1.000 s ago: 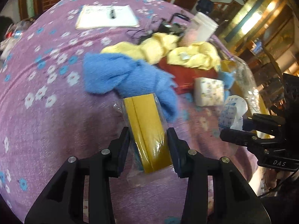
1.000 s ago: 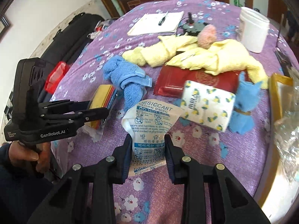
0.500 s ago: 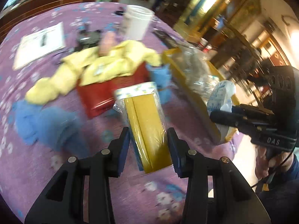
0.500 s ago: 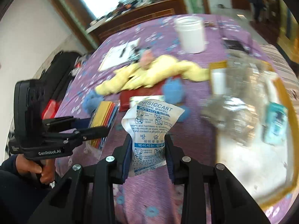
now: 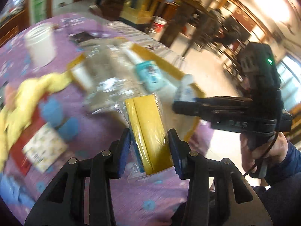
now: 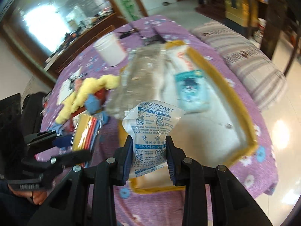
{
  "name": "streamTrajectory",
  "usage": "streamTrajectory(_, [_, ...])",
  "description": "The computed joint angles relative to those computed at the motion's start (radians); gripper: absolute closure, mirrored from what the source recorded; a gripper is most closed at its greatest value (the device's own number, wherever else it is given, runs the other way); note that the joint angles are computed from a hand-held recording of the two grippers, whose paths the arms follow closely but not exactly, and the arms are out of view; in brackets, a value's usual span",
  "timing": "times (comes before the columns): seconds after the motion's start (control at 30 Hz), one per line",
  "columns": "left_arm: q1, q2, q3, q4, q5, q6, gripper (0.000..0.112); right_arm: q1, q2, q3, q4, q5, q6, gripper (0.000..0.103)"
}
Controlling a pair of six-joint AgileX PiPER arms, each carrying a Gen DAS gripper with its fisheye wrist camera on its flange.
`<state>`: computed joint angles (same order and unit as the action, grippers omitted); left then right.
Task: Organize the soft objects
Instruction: 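Carry the sponge and desiccant bag to the box and release both inside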
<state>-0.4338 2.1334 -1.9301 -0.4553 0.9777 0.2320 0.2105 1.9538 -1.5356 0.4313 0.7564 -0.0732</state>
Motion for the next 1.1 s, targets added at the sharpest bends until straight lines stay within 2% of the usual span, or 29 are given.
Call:
streamTrajectory(0.23, [-0.077,0.205,-0.322,0.07,0.118,-0.099,0.073,-0.059,0.002,0.016,0.003,0.003,0.003,0.071])
streamTrajectory(0.63, [-0.112,0.362,-0.55,0.15,0.204,-0.171,0.073,-0.089,0.095,-0.073,-0.026,0.072,0.005,0.07])
streamTrajectory(1.0, [-0.105,0.393,-0.576,0.143,0.211,-0.164,0.073,-0.069,0.138,-0.123,-0.071,0.106,0.034,0.068])
streamTrajectory(1.1, [-0.107,0.36,-0.512,0.144,0.178,-0.15,0.073,-0.064,0.141,-0.13,-0.084,0.11,0.045,0.068])
